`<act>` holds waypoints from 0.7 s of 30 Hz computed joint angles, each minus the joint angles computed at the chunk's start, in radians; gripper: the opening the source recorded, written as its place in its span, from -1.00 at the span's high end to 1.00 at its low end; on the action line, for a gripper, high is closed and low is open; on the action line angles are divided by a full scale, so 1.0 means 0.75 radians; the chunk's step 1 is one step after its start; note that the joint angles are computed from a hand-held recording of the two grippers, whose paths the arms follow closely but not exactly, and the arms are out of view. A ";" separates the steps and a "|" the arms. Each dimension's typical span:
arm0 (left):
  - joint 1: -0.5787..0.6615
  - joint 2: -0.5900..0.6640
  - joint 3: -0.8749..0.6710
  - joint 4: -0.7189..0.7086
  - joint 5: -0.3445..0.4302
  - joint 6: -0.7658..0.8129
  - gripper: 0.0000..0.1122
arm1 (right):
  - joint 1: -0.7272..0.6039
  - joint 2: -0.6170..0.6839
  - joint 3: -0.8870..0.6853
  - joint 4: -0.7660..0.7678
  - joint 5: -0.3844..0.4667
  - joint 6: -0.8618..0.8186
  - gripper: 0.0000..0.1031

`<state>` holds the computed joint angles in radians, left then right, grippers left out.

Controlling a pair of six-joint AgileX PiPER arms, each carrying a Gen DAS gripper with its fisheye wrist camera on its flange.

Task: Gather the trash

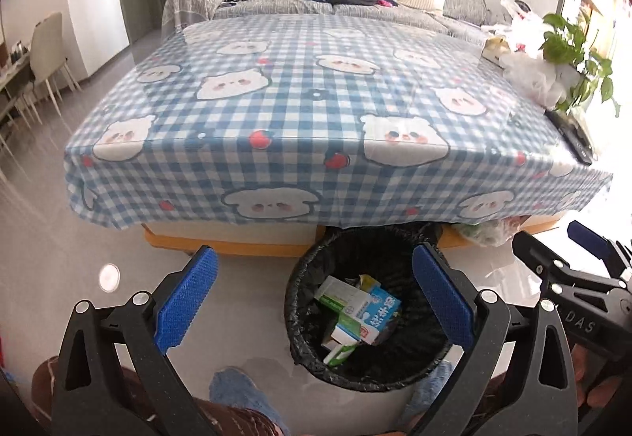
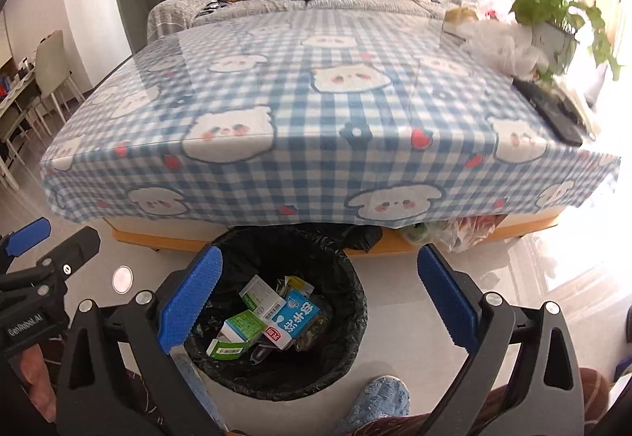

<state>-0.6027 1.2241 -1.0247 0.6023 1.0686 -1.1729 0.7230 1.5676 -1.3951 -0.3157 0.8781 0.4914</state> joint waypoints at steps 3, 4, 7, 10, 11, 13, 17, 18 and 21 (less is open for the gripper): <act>-0.021 -0.031 -0.010 -0.005 0.047 -0.006 -0.72 | 0.021 -0.039 -0.001 0.001 0.029 -0.005 -0.85; -0.028 -0.038 -0.014 -0.009 0.061 -0.006 -0.72 | 0.029 -0.056 0.005 -0.005 0.031 -0.001 -0.85; -0.054 -0.048 -0.018 0.006 0.093 -0.019 -0.72 | 0.050 -0.083 0.015 -0.028 0.038 0.023 -0.85; -0.068 -0.055 -0.013 0.006 0.095 -0.024 -0.72 | 0.045 -0.090 0.015 -0.016 0.037 0.016 -0.85; -0.075 -0.051 -0.017 0.012 0.102 -0.026 -0.72 | 0.045 -0.090 0.015 -0.021 0.039 0.021 -0.85; -0.082 -0.046 -0.018 0.017 0.107 -0.027 -0.72 | 0.042 -0.089 0.015 -0.020 0.043 0.022 -0.85; -0.089 -0.041 -0.021 0.019 0.108 -0.029 -0.72 | 0.033 -0.091 0.018 -0.015 0.045 0.017 -0.85; -0.091 -0.038 -0.024 0.020 0.110 -0.029 -0.72 | 0.033 -0.092 0.017 -0.017 0.046 0.018 -0.85; -0.097 -0.037 -0.022 0.029 0.109 -0.032 -0.72 | 0.027 -0.093 0.021 -0.012 0.041 0.015 -0.85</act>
<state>-0.6754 1.1962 -1.0415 0.6238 1.1501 -1.1969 0.7436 1.4980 -1.3794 -0.3244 0.9089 0.5025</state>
